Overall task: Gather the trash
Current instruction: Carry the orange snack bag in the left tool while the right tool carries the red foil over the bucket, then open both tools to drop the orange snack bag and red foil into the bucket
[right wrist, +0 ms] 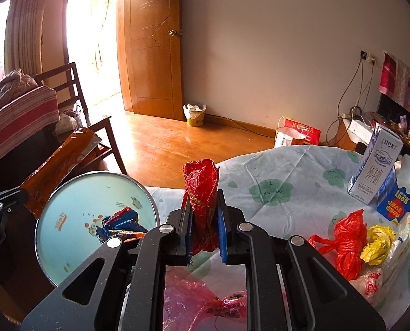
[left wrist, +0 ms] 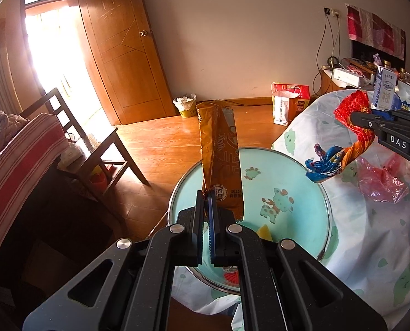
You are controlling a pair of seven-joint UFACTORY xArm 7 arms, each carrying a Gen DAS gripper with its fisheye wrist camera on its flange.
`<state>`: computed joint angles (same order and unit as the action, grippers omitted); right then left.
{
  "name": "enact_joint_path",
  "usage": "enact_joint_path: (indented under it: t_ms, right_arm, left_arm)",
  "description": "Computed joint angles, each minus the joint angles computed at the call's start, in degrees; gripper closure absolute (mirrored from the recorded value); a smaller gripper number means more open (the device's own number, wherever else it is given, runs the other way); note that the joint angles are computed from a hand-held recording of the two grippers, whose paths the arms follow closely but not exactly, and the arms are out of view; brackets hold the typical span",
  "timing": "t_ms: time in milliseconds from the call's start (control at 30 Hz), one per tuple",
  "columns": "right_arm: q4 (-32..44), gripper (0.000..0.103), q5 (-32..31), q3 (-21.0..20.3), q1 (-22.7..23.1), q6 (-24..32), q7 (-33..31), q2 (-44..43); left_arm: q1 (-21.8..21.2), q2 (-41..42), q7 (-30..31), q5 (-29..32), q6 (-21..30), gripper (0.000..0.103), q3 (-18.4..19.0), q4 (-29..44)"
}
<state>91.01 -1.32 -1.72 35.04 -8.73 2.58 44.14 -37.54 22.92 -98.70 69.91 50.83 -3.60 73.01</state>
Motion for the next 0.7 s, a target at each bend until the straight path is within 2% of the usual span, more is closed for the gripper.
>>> enact_joint_path:
  t_ms: [700]
  right_arm:
    - [3.00, 0.088, 0.23, -5.30, 5.64, 0.01, -0.70, 2.81]
  left_arm:
    - [0.36, -0.02, -0.19, -0.67, -0.26, 0.101, 0.13, -0.42]
